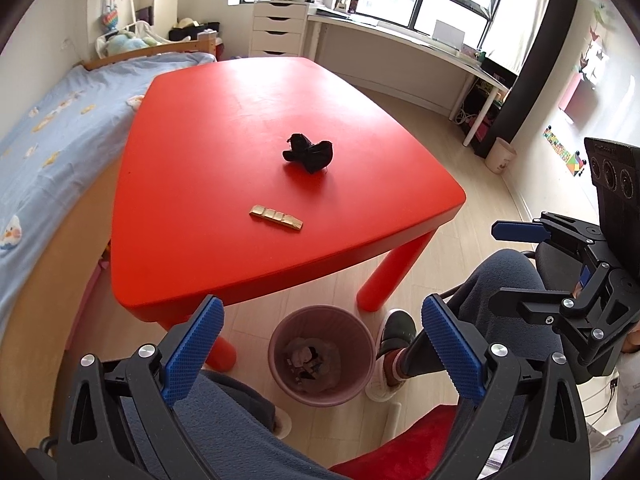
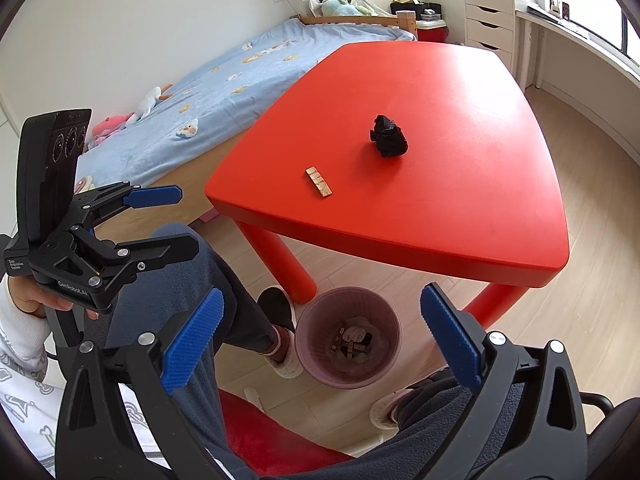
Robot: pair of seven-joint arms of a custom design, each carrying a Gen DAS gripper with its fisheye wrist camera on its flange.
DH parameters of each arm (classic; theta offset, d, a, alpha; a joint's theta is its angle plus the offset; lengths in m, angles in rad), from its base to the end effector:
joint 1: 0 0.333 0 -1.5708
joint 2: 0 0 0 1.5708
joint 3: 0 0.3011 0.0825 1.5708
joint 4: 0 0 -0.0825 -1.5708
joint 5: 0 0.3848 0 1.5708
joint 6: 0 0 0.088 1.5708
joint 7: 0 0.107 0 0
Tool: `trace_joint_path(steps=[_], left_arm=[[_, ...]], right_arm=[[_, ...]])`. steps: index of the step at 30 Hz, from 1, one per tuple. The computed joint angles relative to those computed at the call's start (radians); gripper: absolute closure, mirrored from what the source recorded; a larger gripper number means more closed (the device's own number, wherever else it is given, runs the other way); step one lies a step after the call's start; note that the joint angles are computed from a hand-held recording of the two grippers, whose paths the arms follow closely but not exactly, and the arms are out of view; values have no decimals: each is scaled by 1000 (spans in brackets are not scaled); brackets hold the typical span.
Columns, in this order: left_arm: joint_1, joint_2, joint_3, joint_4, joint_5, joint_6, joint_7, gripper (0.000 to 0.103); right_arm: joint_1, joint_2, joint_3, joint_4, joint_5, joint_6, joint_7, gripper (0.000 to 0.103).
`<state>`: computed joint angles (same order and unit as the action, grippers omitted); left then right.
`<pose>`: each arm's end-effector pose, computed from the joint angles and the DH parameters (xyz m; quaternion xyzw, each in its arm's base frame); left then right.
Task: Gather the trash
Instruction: 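Move both open tools back over the table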
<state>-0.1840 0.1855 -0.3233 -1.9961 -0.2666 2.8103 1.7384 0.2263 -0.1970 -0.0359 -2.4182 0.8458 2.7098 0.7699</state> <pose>0.5623 -0.2877 0.4294 -0.5120 0.7947 -0.3133 0.0903 0.4950 0.0684 0.4142 -0.7556 0.5598 -0.0744 0.3319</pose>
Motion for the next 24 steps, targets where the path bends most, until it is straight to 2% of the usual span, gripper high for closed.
trace_joint_path(steps=[15,24], left_arm=[[13,43,0,60,20,-31,17,8],[32,109,-10,162,48,-79,74,8]], right_arm=[[-22,36,-2,58,-23,-19,22,5],[-56,127,9,184,-88,-38,58,5]])
